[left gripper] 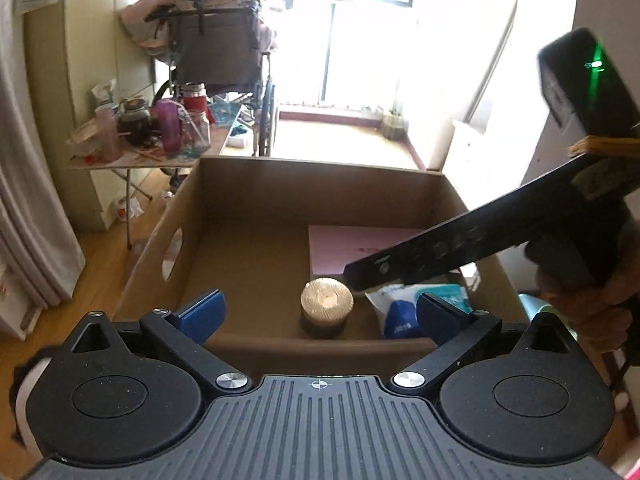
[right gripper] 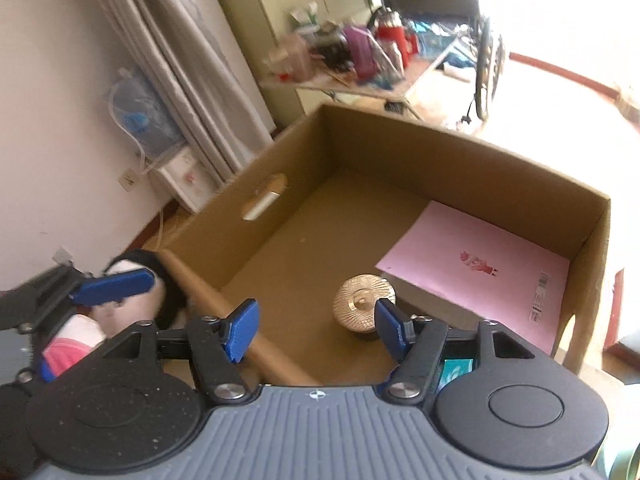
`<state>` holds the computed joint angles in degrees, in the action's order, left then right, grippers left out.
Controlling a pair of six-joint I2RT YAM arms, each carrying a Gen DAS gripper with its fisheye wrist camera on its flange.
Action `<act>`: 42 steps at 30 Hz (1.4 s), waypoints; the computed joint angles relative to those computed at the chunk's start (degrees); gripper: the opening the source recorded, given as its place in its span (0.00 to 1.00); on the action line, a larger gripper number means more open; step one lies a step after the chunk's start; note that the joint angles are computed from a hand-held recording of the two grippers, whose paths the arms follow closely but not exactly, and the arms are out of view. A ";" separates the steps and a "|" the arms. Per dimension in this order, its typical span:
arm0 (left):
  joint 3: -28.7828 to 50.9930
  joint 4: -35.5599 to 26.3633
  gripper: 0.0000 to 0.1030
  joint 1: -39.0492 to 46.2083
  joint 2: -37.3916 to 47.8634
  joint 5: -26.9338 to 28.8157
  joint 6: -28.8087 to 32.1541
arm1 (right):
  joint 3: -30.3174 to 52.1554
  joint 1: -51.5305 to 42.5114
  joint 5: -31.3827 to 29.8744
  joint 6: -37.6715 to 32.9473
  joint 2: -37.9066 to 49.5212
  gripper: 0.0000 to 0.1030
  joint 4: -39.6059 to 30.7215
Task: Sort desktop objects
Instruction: 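Withdraw the right tool from the box toward the black tape roll, then lower the open right gripper onto the black electrical tape roll and close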
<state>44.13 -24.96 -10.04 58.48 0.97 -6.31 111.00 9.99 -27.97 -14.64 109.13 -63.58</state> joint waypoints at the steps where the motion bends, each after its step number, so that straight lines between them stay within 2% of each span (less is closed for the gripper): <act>1: -0.70 -0.23 1.00 0.21 -1.29 -0.03 -0.23 | -1.62 -0.04 -0.45 -0.16 -1.78 0.67 0.31; 7: -4.00 -5.19 1.00 0.61 -10.44 -2.85 0.21 | -8.81 0.23 -3.89 0.36 -9.31 0.67 0.45; 13: -5.84 -10.15 1.00 6.96 -17.77 -4.46 8.10 | -16.64 2.10 -5.87 3.77 -13.73 0.67 1.99; 17: -8.89 -9.71 1.00 11.56 -18.27 -1.52 9.50 | -22.19 4.22 -5.59 5.87 -15.33 0.67 4.03; 22: -14.54 -4.75 1.00 9.42 -16.01 0.23 9.35 | -28.86 6.99 -1.57 8.93 -16.11 0.64 9.23; 26: -18.78 -0.09 0.99 5.49 -14.22 -1.97 8.81 | -32.75 8.19 0.29 11.23 -15.41 0.57 13.41; 28: -20.43 3.42 0.97 4.26 -11.95 -2.59 8.65 | -35.61 9.21 2.32 11.99 -16.05 0.56 17.10; 33: -23.36 10.19 0.89 4.33 -6.58 -1.14 8.64 | -40.19 10.29 3.63 13.63 -15.93 0.46 23.23; 36: -23.99 13.73 0.76 4.68 -3.21 -1.62 9.75 | -42.38 10.80 4.94 14.18 -15.83 0.44 26.80; 42: -23.96 18.44 0.76 6.93 2.58 0.52 12.04 | -44.55 10.98 5.47 15.58 -15.06 0.44 30.77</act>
<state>20.17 -6.52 -3.11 61.06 1.49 5.73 66.45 20.97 -22.49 0.94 94.07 -32.81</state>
